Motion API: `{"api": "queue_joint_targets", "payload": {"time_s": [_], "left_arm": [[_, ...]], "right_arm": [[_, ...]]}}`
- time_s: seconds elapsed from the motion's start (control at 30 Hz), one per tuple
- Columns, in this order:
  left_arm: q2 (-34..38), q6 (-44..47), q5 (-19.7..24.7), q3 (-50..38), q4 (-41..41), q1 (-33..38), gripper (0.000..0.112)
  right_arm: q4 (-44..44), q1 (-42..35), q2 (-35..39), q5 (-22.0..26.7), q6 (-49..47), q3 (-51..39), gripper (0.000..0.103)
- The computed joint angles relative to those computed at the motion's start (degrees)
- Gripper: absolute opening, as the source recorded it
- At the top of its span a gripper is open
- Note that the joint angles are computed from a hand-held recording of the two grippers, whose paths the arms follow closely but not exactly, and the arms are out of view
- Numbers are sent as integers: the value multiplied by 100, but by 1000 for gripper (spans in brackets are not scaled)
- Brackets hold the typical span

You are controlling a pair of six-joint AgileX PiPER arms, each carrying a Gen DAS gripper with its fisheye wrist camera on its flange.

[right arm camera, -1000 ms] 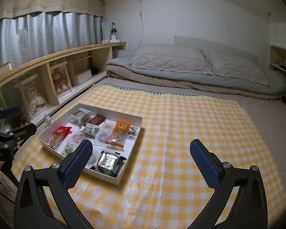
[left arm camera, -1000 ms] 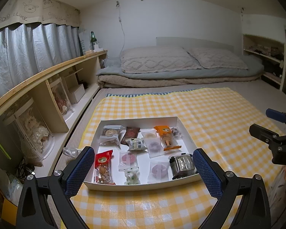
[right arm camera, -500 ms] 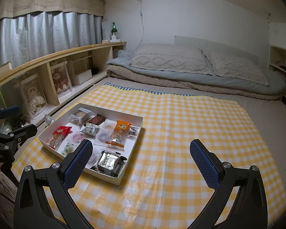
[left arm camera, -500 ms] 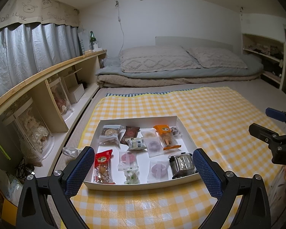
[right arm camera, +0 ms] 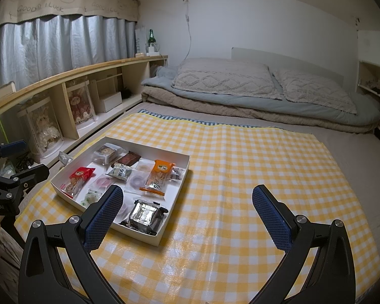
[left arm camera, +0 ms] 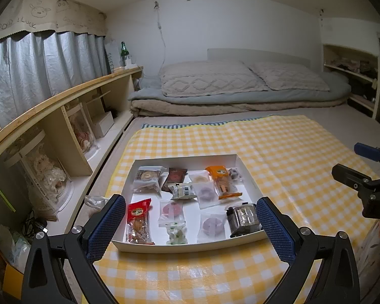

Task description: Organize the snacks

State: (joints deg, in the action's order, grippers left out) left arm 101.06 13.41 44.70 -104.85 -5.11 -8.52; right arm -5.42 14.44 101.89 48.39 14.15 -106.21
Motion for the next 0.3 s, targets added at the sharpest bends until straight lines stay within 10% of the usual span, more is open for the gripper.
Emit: {"api": "queue_joint_targets", "payload": {"time_s": [0.3], "left_arm": [[-32,-85,-29,57,103,-31,103]], "right_arm": [[18,-19,11,-16,-15,-4,103]]}}
